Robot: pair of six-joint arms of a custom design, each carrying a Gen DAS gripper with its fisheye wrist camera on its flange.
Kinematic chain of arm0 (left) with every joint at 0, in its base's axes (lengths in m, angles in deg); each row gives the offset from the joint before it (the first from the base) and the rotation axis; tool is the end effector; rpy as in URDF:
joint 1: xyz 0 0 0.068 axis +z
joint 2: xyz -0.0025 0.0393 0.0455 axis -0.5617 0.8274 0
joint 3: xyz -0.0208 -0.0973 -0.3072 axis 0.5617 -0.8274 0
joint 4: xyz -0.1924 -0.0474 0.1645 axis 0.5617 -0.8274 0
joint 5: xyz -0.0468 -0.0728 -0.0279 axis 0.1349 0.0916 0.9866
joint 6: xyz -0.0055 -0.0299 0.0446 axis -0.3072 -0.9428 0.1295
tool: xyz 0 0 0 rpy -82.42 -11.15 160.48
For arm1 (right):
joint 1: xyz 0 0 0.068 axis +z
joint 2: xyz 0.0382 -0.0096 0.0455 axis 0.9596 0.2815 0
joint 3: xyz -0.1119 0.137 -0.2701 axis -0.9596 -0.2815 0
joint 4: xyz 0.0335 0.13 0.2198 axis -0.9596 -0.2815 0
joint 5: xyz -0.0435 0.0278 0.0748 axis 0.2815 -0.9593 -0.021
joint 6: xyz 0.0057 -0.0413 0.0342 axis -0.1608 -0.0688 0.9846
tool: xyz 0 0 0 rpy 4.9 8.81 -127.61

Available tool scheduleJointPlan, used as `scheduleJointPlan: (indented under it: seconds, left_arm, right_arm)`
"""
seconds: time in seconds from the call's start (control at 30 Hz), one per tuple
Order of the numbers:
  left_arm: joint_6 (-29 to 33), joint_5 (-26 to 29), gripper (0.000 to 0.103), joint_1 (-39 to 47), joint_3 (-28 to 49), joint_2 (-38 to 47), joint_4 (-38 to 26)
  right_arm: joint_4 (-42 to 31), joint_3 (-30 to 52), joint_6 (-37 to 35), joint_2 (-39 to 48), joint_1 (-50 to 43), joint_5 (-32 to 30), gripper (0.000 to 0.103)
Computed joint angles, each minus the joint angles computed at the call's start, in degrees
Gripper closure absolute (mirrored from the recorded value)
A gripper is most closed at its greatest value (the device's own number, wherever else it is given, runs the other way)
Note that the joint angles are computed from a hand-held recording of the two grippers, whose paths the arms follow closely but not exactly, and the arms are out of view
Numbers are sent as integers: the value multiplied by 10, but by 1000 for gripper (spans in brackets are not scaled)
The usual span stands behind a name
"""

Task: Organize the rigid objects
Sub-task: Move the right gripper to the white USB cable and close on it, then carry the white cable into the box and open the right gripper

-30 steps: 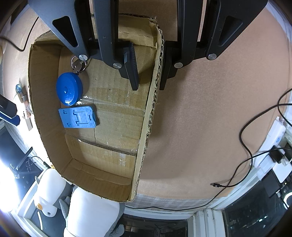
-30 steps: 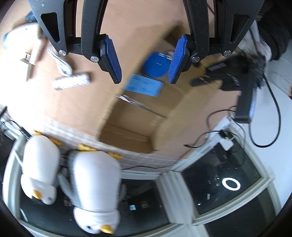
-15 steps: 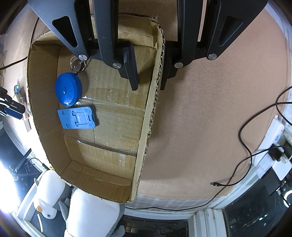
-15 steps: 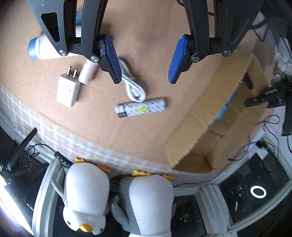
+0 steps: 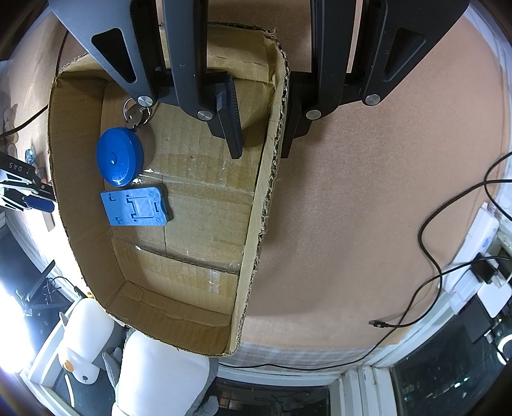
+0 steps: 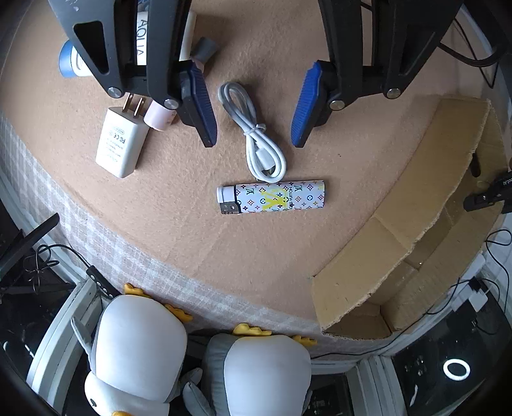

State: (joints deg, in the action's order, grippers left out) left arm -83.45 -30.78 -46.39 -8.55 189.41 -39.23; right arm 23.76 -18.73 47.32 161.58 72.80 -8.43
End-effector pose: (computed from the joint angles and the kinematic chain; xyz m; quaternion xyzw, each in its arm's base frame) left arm 0.3027 -0.0697 0.0906 0.1245 0.9696 -0.0760 0.1962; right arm 0.2448 -0.0046 0.0994 -0.0492 0.9799 -0.0265 0.1915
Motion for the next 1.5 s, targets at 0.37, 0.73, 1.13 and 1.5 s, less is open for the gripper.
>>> scheduleJointPlan:
  seconds: [0.37,0.73,1.13,1.5]
  left_arm:
    - [-1,1,82,0,0,0,0]
    - [-1,1,82,0,0,0,1]
    - [-2,2,82,-2,0,0,1]
    - [-3,2,82,-2,1,0,0]
  right_arm:
    - [-17,16,-4,23,-3,-2,80]
    - [-3,-6,46,10,0,-28,88]
    - [-16,-29,96,-68,29,-35,88]
    - [-80,45,149,-125,141,-4,88]
